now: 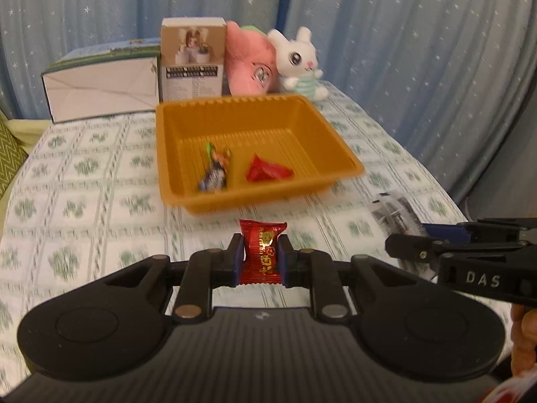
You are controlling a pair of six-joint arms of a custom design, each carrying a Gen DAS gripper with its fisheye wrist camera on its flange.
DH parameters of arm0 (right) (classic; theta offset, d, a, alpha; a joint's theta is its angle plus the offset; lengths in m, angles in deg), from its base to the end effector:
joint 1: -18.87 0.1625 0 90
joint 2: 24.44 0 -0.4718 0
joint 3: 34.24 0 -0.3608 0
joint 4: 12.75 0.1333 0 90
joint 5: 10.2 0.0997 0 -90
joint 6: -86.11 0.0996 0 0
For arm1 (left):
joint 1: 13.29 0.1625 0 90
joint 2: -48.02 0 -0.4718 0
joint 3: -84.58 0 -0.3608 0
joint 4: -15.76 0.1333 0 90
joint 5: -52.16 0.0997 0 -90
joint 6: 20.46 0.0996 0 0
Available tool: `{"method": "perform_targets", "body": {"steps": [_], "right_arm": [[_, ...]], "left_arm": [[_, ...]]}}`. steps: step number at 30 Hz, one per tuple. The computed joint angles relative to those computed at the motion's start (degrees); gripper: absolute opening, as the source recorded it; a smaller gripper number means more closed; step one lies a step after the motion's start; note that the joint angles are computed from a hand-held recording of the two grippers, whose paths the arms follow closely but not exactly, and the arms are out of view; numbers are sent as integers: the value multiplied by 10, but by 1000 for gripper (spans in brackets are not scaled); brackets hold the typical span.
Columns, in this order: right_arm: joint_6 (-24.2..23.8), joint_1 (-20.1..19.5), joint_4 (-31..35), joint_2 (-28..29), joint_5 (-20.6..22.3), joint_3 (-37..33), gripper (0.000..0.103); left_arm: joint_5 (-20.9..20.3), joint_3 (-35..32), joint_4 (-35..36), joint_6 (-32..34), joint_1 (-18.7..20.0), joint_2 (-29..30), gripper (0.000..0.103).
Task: Organize snacks
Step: 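Carry both snacks into the orange tray and open both tools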
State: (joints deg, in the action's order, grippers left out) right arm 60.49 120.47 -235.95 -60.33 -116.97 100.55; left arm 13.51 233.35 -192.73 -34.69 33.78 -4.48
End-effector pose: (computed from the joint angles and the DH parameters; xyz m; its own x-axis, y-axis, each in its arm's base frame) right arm 0.1954 -0.4320 0.0600 -0.8034 -0.3799 0.4586 -0.5695 0.7153 -0.4051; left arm -0.0931 -0.4100 0.1583 -0.7932 0.0361 -0.6078 0.4493 0.7084 -0.5443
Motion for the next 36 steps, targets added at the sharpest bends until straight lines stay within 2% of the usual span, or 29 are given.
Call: {"method": "perform_targets", "body": {"steps": [7,13,26,28,31,36], "right_arm": [[-14,5,109,5,0,-125,38],[-9,0,181,29,-3,-211,38],[-7,-9,216,63,-3,-274,38],[-4,-10,221,65,-3,-278,38],[-5,-12,222,66,-3,-279,38],[0,-19,226,67,-5,-286,38]], "left_arm": [[-20,-111,16,114,69,-10,19],[-41,-181,23,172,116,10,19],[-99,-240,32,196,168,53,20],[-94,-247,39,197,169,59,26],[-90,-243,31,207,168,60,26],[-88,-225,23,186,170,45,27]]}}
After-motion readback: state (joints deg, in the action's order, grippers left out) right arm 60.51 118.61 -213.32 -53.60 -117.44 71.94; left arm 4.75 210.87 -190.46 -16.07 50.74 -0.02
